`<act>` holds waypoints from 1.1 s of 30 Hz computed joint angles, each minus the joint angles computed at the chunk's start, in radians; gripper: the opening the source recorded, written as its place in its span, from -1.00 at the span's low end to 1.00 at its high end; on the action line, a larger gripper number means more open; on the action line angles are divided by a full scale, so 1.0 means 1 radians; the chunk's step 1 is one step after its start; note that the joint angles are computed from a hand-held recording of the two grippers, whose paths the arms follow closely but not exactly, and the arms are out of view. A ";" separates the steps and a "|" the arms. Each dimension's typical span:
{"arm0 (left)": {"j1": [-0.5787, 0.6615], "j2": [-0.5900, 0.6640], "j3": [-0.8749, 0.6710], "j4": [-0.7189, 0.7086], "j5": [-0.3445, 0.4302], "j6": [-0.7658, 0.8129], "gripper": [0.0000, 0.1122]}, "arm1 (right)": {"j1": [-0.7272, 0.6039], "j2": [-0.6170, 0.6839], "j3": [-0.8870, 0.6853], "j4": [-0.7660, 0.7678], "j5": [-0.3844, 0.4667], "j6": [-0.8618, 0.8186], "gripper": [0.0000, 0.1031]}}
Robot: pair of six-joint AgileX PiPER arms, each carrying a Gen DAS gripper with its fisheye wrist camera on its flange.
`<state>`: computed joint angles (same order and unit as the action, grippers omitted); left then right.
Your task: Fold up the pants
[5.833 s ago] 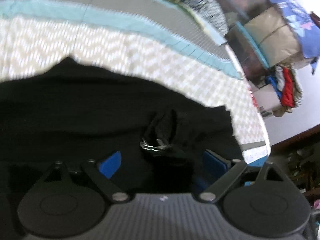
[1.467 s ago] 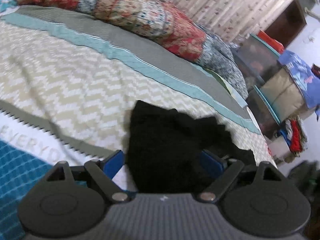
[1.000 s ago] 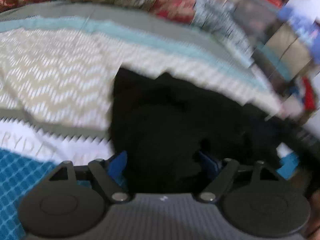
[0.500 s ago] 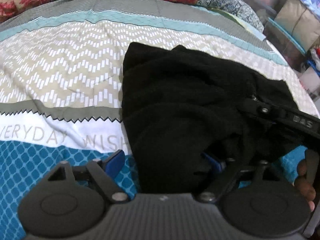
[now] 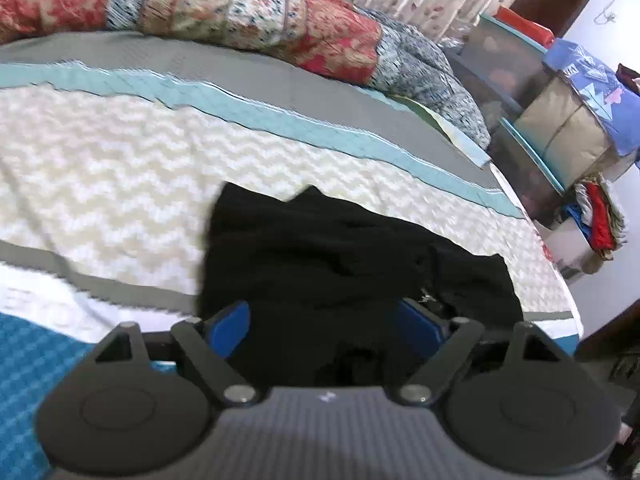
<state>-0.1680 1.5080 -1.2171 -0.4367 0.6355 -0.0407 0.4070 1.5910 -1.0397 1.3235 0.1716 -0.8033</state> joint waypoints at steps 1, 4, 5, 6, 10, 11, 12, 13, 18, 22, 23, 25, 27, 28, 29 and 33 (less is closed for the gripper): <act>-0.017 0.026 -0.018 0.033 0.002 -0.033 0.33 | 0.000 0.005 -0.007 -0.053 0.004 0.051 -0.45; -0.076 0.111 -0.074 0.172 0.034 -0.170 0.25 | 0.002 0.016 -0.022 -0.177 0.008 0.176 -0.47; -0.100 0.128 -0.083 0.245 0.046 -0.227 0.23 | 0.000 0.019 -0.025 -0.187 0.012 0.185 -0.47; -0.123 0.146 -0.096 0.314 0.062 -0.278 0.19 | -0.001 0.023 -0.028 -0.192 0.015 0.188 -0.47; -0.179 0.176 -0.097 0.471 0.080 -0.388 0.27 | 0.006 0.060 -0.064 -0.397 0.042 0.383 -0.47; -0.181 0.171 -0.091 0.480 0.081 -0.392 0.27 | 0.008 0.075 -0.079 -0.475 0.054 0.464 -0.47; -0.184 0.173 -0.096 0.487 0.087 -0.397 0.28 | 0.010 0.091 -0.093 -0.546 0.068 0.540 -0.47; -0.187 0.179 -0.104 0.495 0.094 -0.402 0.29 | 0.005 0.109 -0.105 -0.578 0.086 0.576 -0.47; -0.208 0.192 -0.112 0.543 0.097 -0.430 0.35 | -0.054 0.125 -0.078 -0.313 0.151 0.388 -0.49; -0.224 0.188 -0.103 0.579 0.096 -0.456 0.42 | -0.058 0.106 -0.043 -0.236 0.144 0.298 -0.48; -0.227 0.187 -0.098 0.588 0.093 -0.461 0.43 | -0.064 0.104 -0.033 -0.197 0.144 0.258 -0.48; -0.233 0.184 -0.087 0.607 0.082 -0.471 0.47 | -0.075 0.098 -0.012 -0.110 0.150 0.180 -0.48; -0.237 0.180 -0.075 0.619 0.071 -0.479 0.48 | -0.086 0.094 0.004 -0.049 0.160 0.124 -0.48; -0.239 0.179 -0.071 0.625 0.066 -0.482 0.48 | -0.090 0.091 0.009 -0.035 0.163 0.107 -0.48; -0.243 0.180 -0.069 0.634 0.063 -0.489 0.48 | -0.088 0.087 0.013 -0.032 0.158 0.101 -0.48; -0.254 0.177 -0.055 0.664 0.051 -0.510 0.56 | -0.083 0.079 0.022 -0.024 0.144 0.086 -0.48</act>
<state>-0.4216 1.6849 -1.2716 0.2270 0.6860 -0.5504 0.3239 1.6705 -1.0178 1.2995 0.3159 -0.7170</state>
